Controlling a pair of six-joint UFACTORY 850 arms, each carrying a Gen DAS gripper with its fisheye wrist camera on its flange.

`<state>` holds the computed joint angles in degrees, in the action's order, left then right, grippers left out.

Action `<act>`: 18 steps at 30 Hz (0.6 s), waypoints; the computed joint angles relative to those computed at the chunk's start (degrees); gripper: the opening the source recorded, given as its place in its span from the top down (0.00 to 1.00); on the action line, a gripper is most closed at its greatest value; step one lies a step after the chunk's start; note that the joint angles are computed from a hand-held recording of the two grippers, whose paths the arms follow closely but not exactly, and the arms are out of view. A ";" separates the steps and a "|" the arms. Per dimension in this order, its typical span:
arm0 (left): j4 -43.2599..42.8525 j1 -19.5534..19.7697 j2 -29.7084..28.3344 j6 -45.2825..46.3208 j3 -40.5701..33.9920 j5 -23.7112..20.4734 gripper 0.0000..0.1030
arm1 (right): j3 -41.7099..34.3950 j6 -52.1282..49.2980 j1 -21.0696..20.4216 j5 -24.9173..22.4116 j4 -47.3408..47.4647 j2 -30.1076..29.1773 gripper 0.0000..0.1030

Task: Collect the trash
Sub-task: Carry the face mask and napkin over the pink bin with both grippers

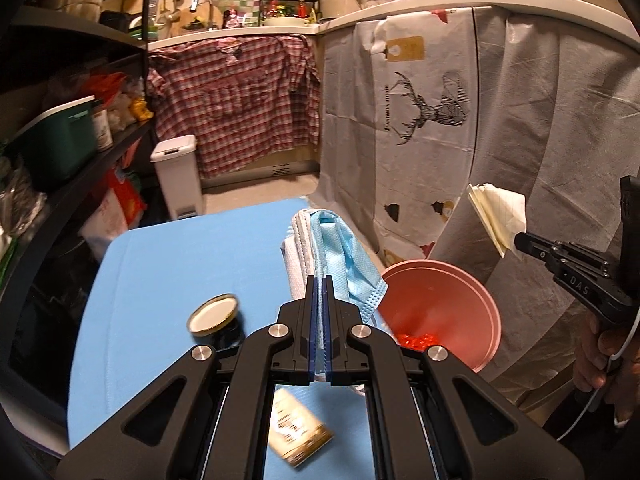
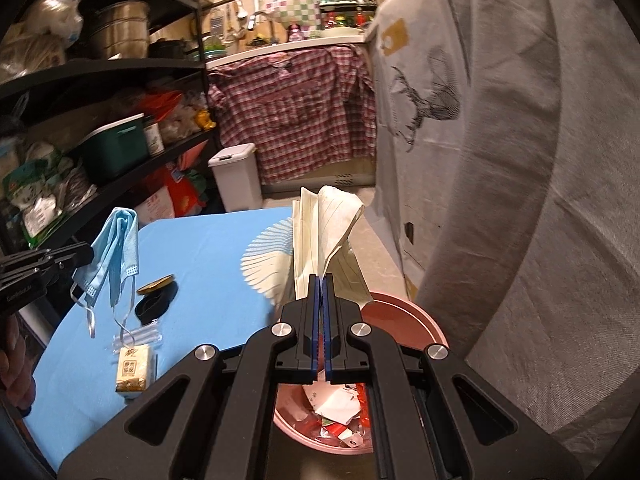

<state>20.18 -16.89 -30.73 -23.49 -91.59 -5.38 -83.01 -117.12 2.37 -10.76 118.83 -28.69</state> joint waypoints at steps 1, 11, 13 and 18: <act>-1.25 -0.27 -0.51 1.24 -0.73 -0.26 0.98 | -0.18 0.36 -0.20 0.08 -0.04 -0.17 0.98; -20.14 -2.44 -7.18 19.76 -10.27 -4.01 0.98 | -2.08 6.39 -1.78 0.63 -4.10 -2.12 0.98; -22.80 -2.80 -8.84 22.15 -12.72 -5.06 0.98 | -2.51 7.22 -1.91 0.83 -4.63 -2.50 0.98; -27.21 -3.48 -12.96 26.35 -18.41 -7.71 0.98 | -4.01 11.56 -2.17 1.80 -8.28 -3.76 0.98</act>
